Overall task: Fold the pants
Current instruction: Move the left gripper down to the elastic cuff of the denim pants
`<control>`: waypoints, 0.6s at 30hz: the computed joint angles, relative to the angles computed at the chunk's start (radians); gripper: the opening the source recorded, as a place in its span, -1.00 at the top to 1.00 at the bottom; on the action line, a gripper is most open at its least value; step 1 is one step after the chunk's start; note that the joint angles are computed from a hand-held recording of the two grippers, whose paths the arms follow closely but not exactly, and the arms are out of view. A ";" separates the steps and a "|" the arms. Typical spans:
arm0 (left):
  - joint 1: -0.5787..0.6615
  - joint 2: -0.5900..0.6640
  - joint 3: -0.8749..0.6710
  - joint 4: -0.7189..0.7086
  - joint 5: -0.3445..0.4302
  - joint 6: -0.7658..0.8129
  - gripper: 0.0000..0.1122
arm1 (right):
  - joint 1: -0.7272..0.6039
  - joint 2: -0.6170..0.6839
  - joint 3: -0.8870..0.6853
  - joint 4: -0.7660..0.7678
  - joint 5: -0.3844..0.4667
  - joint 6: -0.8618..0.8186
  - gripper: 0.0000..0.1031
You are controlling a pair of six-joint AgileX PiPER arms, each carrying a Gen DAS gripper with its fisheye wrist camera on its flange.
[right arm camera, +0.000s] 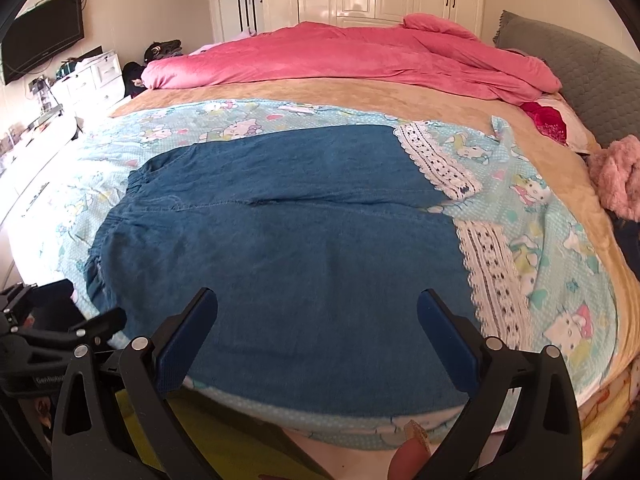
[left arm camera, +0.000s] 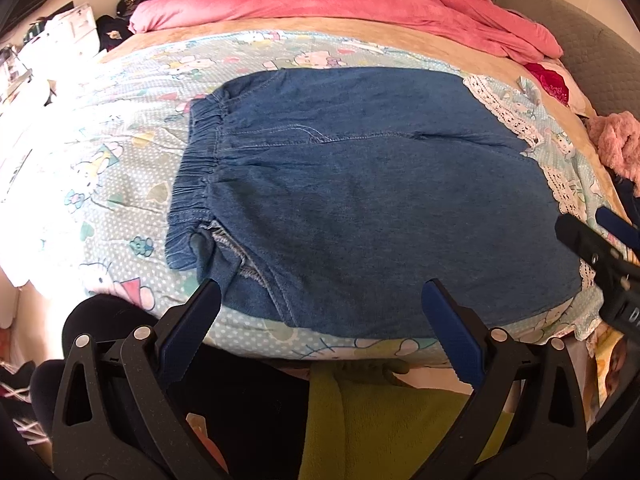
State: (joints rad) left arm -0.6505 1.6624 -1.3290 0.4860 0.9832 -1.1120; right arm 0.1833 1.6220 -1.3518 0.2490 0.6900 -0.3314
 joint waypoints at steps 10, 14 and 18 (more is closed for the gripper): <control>0.131 0.091 -0.122 -0.061 -0.016 0.170 -0.68 | 0.020 0.185 -0.236 -0.041 0.072 0.058 -0.92; 0.199 0.130 -0.185 -0.097 -0.026 0.259 -0.68 | 0.026 0.284 -0.382 -0.075 0.121 0.103 -0.92; 0.262 0.171 -0.245 -0.133 -0.031 0.334 -0.68 | 0.030 0.408 -0.582 -0.101 0.213 0.142 -0.92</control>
State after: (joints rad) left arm -0.3882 1.8332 -1.5742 0.3526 0.9522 -0.7776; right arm 0.2128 2.0298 -1.9338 0.1476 0.9034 -0.1891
